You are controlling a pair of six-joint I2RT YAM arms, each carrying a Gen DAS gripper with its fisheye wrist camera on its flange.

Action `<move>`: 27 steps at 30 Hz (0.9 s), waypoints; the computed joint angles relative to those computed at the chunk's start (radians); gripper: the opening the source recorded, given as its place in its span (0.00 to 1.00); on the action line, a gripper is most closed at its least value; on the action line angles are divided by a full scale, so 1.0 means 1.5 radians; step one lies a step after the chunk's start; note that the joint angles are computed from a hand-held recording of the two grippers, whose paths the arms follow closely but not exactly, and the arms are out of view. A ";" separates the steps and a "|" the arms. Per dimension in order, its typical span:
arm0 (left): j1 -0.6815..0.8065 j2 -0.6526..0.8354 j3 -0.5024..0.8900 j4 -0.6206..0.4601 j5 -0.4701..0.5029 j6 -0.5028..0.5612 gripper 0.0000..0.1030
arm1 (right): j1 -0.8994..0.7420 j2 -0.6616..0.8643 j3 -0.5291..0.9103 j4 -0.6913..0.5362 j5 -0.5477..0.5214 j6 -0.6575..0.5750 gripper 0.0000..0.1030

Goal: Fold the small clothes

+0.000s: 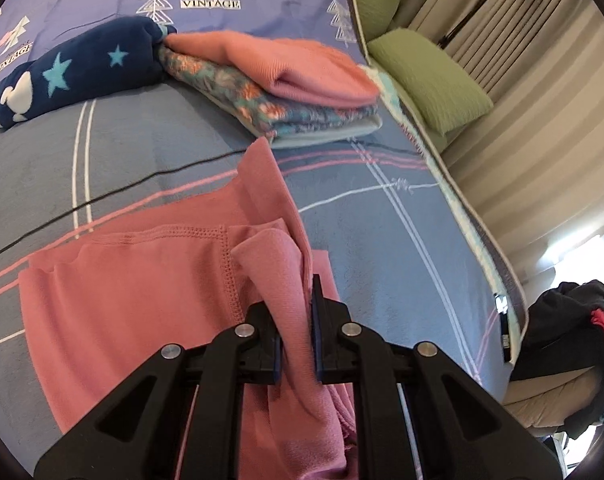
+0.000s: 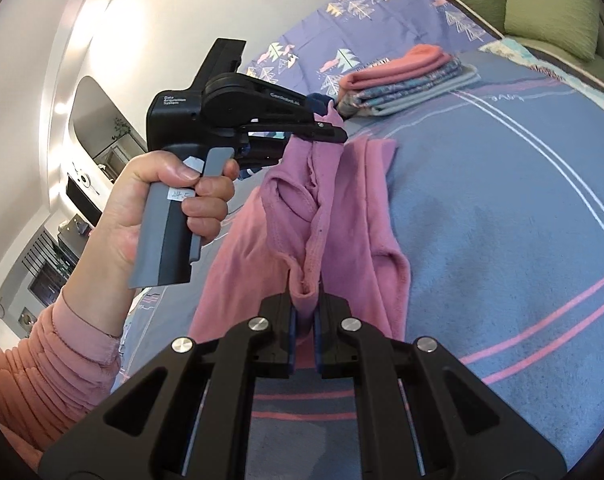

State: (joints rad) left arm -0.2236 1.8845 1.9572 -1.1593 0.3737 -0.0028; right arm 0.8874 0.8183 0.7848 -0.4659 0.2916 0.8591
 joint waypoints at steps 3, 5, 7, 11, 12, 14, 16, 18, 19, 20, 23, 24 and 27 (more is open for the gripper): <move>-0.014 0.011 0.001 0.004 -0.014 -0.008 0.14 | -0.013 -0.004 -0.005 -0.005 -0.013 0.012 0.06; -0.018 0.013 -0.004 0.011 -0.009 -0.011 0.25 | -0.022 -0.009 -0.010 -0.007 -0.028 0.022 0.06; -0.021 0.010 -0.005 0.016 -0.009 -0.013 0.46 | -0.023 -0.012 -0.012 -0.016 -0.033 0.037 0.10; -0.034 -0.013 -0.024 0.028 -0.017 0.007 0.47 | -0.038 -0.032 -0.024 -0.041 -0.044 0.070 0.14; -0.035 -0.019 -0.027 0.030 -0.018 0.010 0.50 | -0.047 -0.041 -0.032 -0.042 -0.054 0.074 0.14; -0.034 -0.048 -0.058 0.047 -0.013 0.022 0.54 | -0.060 -0.059 -0.042 -0.050 -0.065 0.082 0.14; -0.030 -0.070 -0.078 0.055 -0.004 0.042 0.59 | -0.058 -0.072 -0.045 -0.064 -0.060 0.086 0.14; -0.027 -0.089 -0.091 0.058 -0.008 0.062 0.60 | -0.046 -0.072 -0.039 -0.079 -0.044 0.086 0.18; -0.023 -0.098 -0.097 0.060 -0.014 0.068 0.60 | -0.035 -0.071 -0.033 -0.090 -0.028 0.088 0.18; -0.019 -0.110 -0.106 0.063 -0.020 0.073 0.61 | -0.024 -0.071 -0.027 -0.100 -0.014 0.089 0.18; 0.011 -0.165 -0.156 0.074 -0.006 0.092 0.61 | 0.019 -0.073 -0.009 -0.133 0.047 0.091 0.18; 0.020 -0.181 -0.170 0.077 -0.002 0.096 0.61 | 0.034 -0.074 -0.004 -0.143 0.064 0.093 0.18; 0.066 -0.257 -0.252 0.097 0.022 0.126 0.61 | 0.036 -0.059 0.020 -0.151 0.068 0.061 0.19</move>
State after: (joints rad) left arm -0.1243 1.4990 1.5799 -1.0141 0.4065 0.1859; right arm 0.9421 0.7294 0.8143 -0.6931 0.3929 0.9509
